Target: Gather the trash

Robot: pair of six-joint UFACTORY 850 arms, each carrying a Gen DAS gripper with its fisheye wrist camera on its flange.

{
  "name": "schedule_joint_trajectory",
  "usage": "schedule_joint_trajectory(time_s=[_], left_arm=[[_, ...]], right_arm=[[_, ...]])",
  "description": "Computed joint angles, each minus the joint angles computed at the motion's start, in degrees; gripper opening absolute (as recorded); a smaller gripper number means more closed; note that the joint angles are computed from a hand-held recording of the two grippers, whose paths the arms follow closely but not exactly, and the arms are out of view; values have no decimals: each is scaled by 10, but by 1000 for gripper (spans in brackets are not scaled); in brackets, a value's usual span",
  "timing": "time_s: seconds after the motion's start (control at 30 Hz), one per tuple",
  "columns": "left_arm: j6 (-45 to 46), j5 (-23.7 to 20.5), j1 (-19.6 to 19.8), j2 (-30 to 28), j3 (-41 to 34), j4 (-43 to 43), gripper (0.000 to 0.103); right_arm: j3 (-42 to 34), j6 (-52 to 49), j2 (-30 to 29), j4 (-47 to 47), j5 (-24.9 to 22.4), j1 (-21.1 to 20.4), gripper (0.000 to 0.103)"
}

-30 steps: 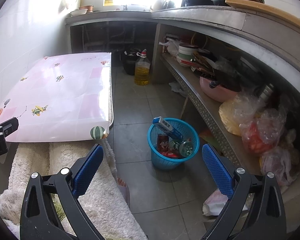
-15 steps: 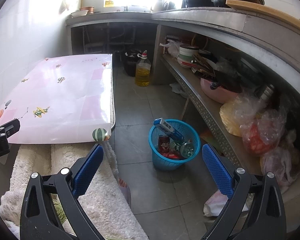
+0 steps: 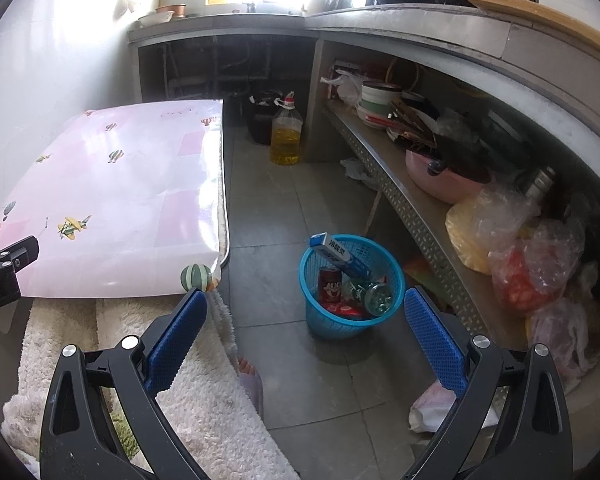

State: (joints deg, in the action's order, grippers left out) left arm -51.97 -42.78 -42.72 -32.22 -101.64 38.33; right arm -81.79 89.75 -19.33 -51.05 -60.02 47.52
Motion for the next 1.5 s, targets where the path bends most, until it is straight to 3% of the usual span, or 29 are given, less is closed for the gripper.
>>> schedule_joint_trajectory(time_s=[0.4, 1.5], left_arm=[[31, -10, 6, -26, -32, -32, 97], [21, -5, -1, -16, -22, -21, 97]], right_arm=[[-12, -23, -11, 21, 2, -11, 95], [-5, -11, -1, 7, -1, -7, 95]])
